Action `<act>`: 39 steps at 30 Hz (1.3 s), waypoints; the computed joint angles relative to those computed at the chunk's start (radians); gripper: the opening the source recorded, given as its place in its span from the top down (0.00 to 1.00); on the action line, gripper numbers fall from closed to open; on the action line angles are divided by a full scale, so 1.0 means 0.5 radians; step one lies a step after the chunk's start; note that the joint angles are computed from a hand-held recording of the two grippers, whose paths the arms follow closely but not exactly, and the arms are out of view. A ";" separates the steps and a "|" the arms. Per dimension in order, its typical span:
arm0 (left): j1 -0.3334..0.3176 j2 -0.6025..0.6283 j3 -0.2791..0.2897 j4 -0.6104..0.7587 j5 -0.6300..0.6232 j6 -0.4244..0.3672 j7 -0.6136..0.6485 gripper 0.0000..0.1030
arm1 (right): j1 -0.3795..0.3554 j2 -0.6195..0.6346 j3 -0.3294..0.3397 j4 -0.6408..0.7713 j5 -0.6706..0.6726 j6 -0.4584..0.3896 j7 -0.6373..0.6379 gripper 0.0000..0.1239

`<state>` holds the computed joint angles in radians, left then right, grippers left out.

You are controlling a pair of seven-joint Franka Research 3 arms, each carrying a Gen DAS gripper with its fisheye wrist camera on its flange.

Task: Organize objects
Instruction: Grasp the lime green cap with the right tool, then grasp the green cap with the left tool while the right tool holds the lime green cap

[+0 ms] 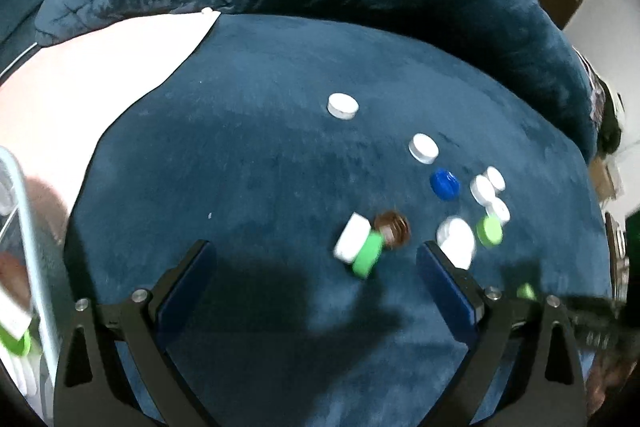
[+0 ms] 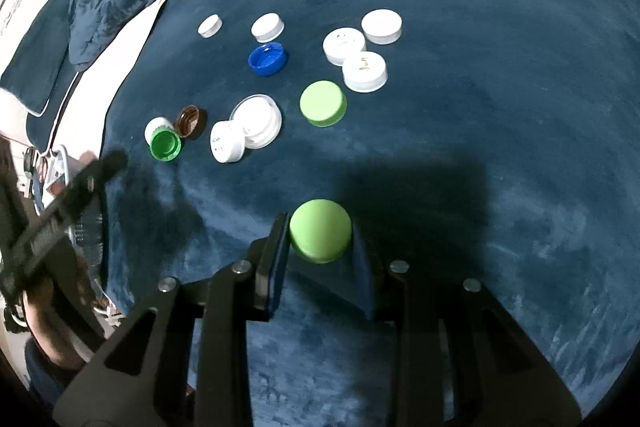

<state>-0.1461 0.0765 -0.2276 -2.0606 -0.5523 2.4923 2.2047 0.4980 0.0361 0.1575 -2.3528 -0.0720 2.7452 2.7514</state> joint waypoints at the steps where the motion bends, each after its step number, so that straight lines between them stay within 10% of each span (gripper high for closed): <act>1: -0.010 0.024 0.000 0.009 0.040 0.035 -0.050 0.02 | -0.002 -0.023 0.001 -0.038 0.015 0.011 -0.020 0.75; 18: 0.013 0.092 -0.024 0.033 0.079 -0.110 -0.003 0.03 | 0.002 0.029 -0.008 0.015 0.056 -0.019 -0.096 0.75; 26: -0.016 0.006 0.056 -0.146 0.789 0.188 -0.574 0.03 | 0.010 0.043 -0.017 0.027 0.040 -0.013 -0.081 0.74; 35: -0.024 -0.075 0.014 -0.169 0.124 0.090 0.124 0.04 | 0.019 0.062 -0.021 0.046 0.046 -0.013 -0.110 0.74; 39: -0.069 0.009 -0.016 -0.110 0.177 0.092 0.089 0.24 | 0.016 0.052 -0.025 0.033 0.037 -0.006 -0.101 0.74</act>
